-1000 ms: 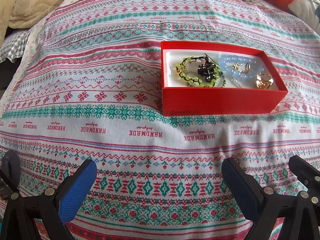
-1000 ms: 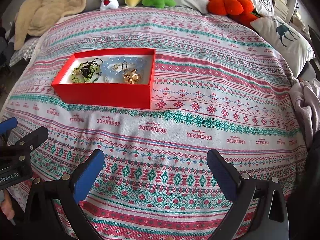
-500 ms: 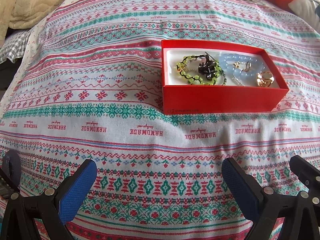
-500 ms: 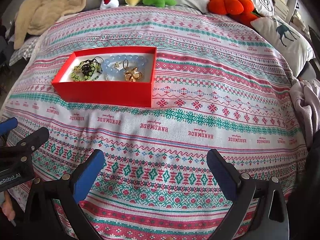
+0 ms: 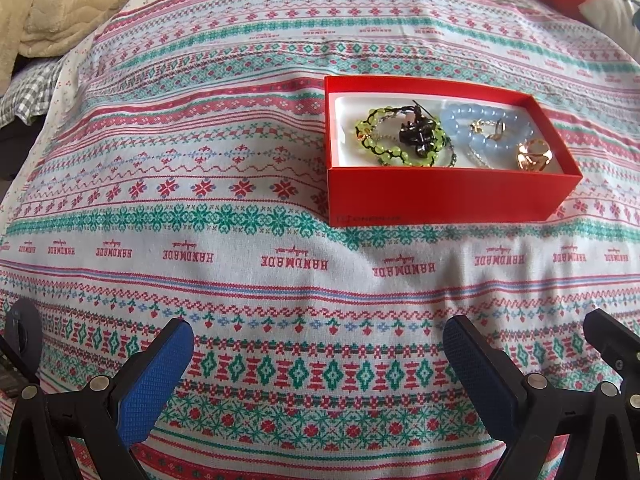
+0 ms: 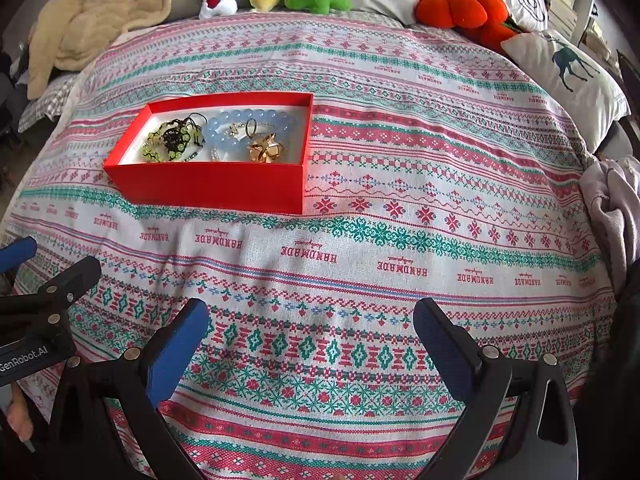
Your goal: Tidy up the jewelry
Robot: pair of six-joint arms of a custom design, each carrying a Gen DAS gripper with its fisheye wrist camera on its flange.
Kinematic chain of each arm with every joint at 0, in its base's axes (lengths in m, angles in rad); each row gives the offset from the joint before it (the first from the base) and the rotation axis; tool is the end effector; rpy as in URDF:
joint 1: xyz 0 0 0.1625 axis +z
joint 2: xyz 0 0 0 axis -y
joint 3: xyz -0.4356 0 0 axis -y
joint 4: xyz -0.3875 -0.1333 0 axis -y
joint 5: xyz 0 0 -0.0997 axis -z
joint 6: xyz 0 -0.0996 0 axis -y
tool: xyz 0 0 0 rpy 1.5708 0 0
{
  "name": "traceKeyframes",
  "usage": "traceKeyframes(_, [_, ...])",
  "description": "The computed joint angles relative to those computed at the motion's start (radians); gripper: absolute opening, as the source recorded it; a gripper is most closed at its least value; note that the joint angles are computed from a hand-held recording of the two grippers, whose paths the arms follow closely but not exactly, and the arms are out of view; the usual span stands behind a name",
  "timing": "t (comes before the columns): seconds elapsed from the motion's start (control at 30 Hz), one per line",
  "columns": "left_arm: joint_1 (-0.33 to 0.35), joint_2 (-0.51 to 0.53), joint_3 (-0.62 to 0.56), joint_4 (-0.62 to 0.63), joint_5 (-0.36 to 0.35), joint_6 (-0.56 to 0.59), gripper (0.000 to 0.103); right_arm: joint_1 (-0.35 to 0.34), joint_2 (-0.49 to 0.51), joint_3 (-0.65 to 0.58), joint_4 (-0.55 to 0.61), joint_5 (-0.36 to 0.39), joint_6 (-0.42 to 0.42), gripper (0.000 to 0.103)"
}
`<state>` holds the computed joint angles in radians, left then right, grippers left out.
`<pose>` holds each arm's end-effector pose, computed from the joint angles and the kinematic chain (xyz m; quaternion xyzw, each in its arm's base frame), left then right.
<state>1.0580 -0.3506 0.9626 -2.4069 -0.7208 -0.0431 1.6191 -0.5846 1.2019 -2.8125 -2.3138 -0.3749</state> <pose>-0.2298 -0.8324 0.0476 0.1658 0.8912 -0.2104 0.3661 0.1046 -0.7989 0.1774 0.0772 -0.8904 0.2262 0.3874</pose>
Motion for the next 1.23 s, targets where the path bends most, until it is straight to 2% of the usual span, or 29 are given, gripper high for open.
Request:
traceKeyframes(1.03, [0.002, -0.003, 0.012, 0.005, 0.002, -0.002, 0.102, 0.000, 0.004, -0.002, -0.006, -0.009, 0.004, 0.103])
traceKeyframes(1.23, [0.011, -0.011, 0.037, -0.043, -0.007, 0.026, 0.102, 0.001, 0.022, 0.004, -0.064, -0.022, -0.003, 0.103])
